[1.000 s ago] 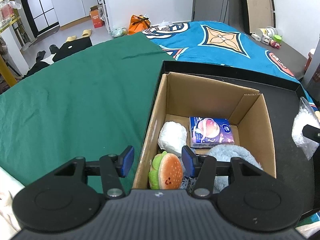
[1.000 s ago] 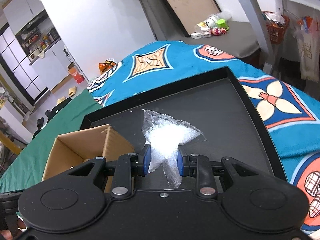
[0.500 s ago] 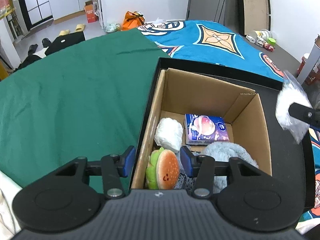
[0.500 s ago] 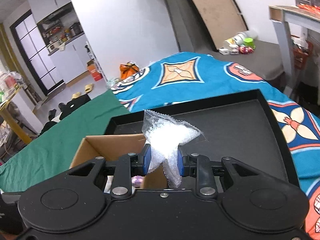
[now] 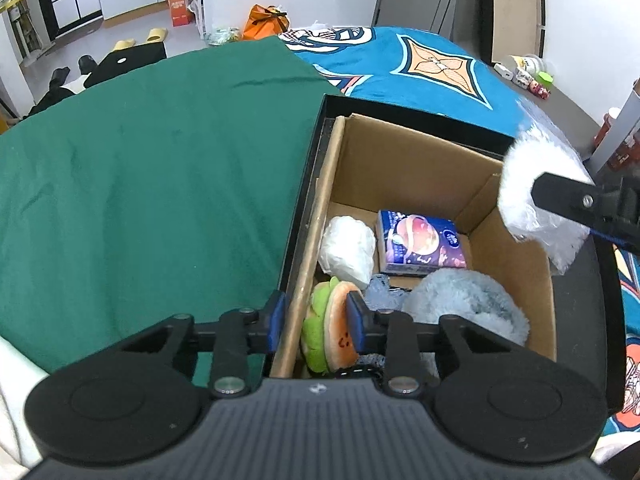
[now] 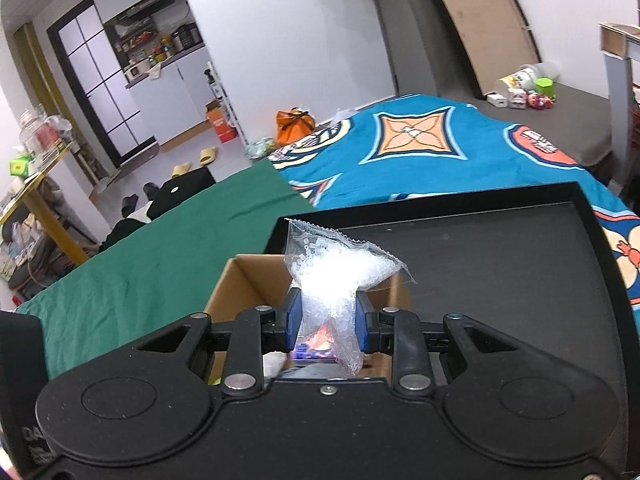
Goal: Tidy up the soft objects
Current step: 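Carry the clear bag with the right gripper into the box and release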
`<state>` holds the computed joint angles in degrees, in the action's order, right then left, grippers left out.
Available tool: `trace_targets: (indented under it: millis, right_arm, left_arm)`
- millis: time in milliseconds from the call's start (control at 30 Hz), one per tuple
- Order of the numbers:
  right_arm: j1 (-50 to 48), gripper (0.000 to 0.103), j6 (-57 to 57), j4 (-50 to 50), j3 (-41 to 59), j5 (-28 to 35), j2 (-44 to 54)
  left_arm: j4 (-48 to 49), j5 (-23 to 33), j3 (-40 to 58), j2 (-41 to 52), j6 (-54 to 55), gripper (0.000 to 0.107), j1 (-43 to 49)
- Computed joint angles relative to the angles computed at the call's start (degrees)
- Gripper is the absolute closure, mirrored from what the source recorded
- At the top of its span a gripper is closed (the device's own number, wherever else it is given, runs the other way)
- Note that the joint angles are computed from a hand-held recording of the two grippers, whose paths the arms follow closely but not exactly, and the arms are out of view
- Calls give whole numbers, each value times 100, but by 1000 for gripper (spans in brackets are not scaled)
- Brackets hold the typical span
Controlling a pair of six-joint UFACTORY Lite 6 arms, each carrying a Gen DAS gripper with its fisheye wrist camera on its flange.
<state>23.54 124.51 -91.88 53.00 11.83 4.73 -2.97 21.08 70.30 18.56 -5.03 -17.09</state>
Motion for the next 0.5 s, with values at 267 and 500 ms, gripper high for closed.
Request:
trace_targets:
  millis: [267,500]
  right_arm:
    - [185,67,-727,764,399,44,286]
    - [192,47,-1009,1179,209,186,64]
  left_arm:
    - [-629,-43,-37,17,609,87,221]
    - [-746,-28,-18,-22,693,89,266]
